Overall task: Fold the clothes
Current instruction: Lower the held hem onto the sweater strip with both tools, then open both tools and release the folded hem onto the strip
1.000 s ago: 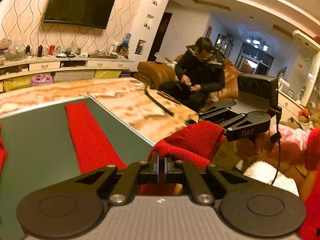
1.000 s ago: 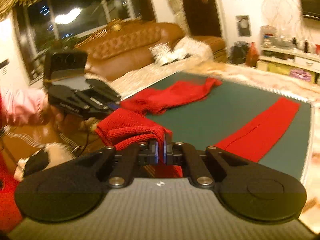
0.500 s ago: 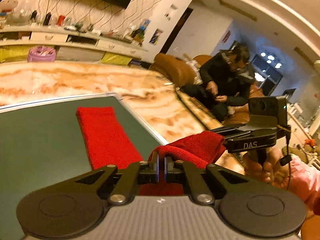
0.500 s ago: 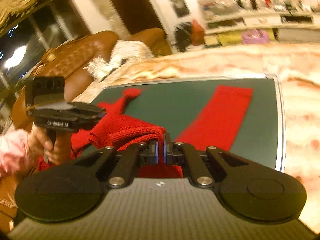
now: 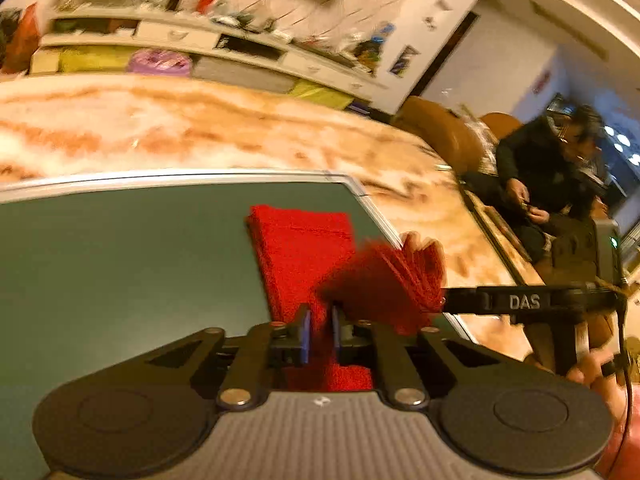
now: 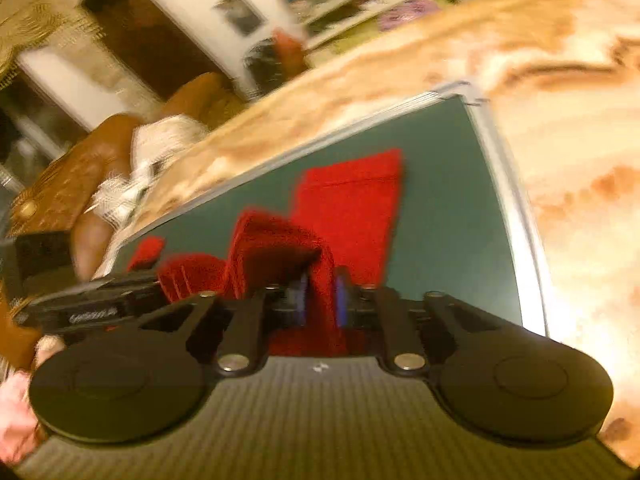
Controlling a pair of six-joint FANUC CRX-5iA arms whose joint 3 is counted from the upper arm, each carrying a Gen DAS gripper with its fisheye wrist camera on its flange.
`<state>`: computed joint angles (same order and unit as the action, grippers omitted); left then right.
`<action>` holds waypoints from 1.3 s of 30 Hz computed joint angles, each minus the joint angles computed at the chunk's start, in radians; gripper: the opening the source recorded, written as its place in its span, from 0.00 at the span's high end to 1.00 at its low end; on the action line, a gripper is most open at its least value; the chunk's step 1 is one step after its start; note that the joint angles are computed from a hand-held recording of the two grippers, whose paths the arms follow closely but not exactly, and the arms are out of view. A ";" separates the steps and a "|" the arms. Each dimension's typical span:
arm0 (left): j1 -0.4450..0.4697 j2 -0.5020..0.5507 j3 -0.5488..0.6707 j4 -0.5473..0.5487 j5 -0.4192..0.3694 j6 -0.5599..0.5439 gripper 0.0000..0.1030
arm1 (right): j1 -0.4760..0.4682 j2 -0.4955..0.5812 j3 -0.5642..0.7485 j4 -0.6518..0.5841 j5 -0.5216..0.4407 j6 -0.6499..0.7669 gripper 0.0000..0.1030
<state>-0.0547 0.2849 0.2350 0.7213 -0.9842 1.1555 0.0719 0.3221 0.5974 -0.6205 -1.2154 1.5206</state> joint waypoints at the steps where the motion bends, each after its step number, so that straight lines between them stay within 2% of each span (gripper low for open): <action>1: -0.004 0.003 0.004 -0.017 0.007 0.009 0.70 | 0.007 -0.002 -0.017 0.016 0.023 -0.018 0.74; 2: -0.007 0.006 0.009 -0.034 0.014 0.019 0.64 | 0.011 -0.005 -0.035 0.024 0.045 -0.035 0.73; 8: -0.018 0.008 -0.021 -0.023 0.052 0.018 0.62 | 0.016 -0.022 -0.097 0.003 0.120 -0.026 0.73; 9: -0.018 0.006 -0.030 -0.013 0.060 0.013 0.63 | 0.018 -0.022 -0.098 -0.002 0.125 -0.021 0.73; 11: -0.014 -0.001 -0.048 0.008 0.069 -0.007 0.81 | 0.019 -0.023 -0.105 -0.004 0.138 -0.009 0.74; 12: -0.015 -0.007 -0.054 0.007 0.077 -0.012 0.82 | 0.019 -0.027 -0.113 -0.008 0.146 -0.001 0.77; 13: -0.016 -0.014 -0.060 0.005 0.084 -0.017 0.88 | 0.022 -0.036 -0.122 -0.002 0.155 0.001 0.88; 16: -0.016 -0.045 -0.094 0.033 0.109 -0.060 0.92 | 0.031 -0.069 -0.150 0.014 0.185 0.010 0.90; 19: -0.018 -0.076 -0.122 0.066 0.134 -0.107 0.93 | 0.046 -0.117 -0.181 0.042 0.215 0.020 0.91; 25: -0.022 -0.016 0.010 0.002 0.110 -0.069 0.93 | 0.068 -0.157 -0.177 0.082 0.265 0.029 0.91; 30: -0.042 0.090 0.169 -0.127 0.065 0.057 0.92 | 0.089 -0.073 -0.084 0.189 0.257 -0.075 0.91; 32: -0.053 0.121 0.210 -0.180 0.054 0.111 0.86 | 0.107 -0.027 -0.060 0.251 0.255 -0.122 0.91; 34: -0.055 0.117 0.193 -0.198 0.073 0.133 0.76 | 0.121 0.004 -0.059 0.292 0.269 -0.172 0.91; 37: -0.050 0.098 0.146 -0.174 0.103 0.115 0.76 | 0.134 0.017 -0.086 0.321 0.302 -0.201 0.91; 39: -0.043 0.083 0.127 -0.165 0.103 0.111 0.71 | 0.134 0.009 -0.110 0.314 0.331 -0.196 0.90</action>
<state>-0.0979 0.3682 0.3620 0.5559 -0.8811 1.2667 0.2059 0.3309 0.4873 -0.3064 -0.8848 1.3244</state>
